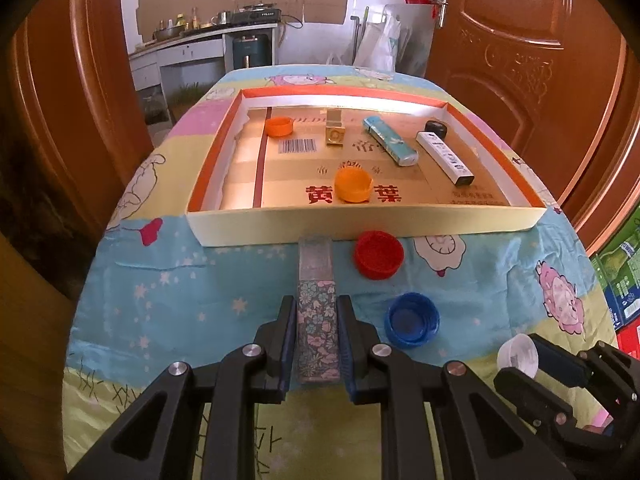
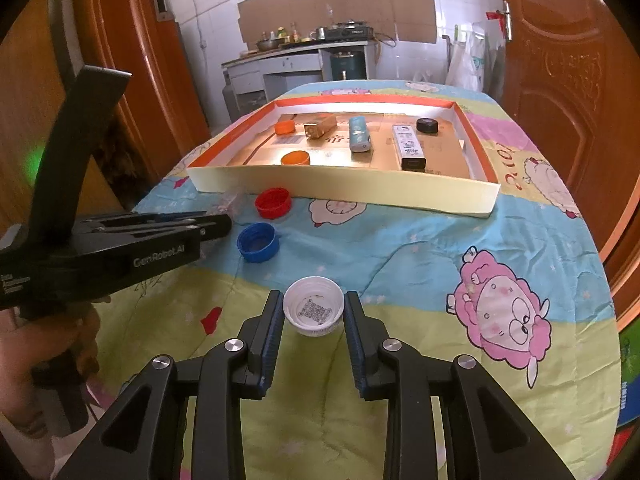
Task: Organize rigid objects
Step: 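Lift the floral box and white cap and carry them toward the tray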
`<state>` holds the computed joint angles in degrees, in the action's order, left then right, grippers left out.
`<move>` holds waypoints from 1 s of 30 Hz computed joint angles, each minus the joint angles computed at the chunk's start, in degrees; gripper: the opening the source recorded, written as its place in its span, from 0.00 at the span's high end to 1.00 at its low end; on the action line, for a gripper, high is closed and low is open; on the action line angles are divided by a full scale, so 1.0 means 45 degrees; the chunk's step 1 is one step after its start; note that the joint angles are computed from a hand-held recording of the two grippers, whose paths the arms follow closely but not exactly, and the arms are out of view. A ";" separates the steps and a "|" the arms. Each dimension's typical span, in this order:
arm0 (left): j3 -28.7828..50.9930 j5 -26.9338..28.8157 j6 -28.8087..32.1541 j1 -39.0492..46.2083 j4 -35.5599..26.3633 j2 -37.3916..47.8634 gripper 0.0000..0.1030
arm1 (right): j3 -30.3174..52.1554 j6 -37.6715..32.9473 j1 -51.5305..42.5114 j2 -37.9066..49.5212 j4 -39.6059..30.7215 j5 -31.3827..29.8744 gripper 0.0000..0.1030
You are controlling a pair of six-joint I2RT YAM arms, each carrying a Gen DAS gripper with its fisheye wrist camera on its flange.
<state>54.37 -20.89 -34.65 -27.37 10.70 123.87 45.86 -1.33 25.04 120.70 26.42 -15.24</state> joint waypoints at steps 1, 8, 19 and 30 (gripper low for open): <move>0.0112 -0.0047 0.0049 -0.0001 -0.0112 0.0052 0.80 | 0.0038 0.0019 0.0005 0.0018 -0.0061 -0.0012 0.70; 0.1052 -0.0269 0.0200 0.0043 -0.0940 0.0612 0.80 | 0.0099 0.0020 -0.0034 0.0107 -0.0027 -0.0037 0.70; 0.0073 -0.0314 0.0308 0.0001 0.0414 0.0243 0.80 | 0.0132 0.0032 -0.0129 0.0044 -0.0102 -0.0065 0.70; -0.0831 -0.0617 0.0304 -0.0256 0.0554 -0.1319 0.80 | -0.0017 -0.0038 -0.0439 -0.0549 -0.0183 -0.0040 0.70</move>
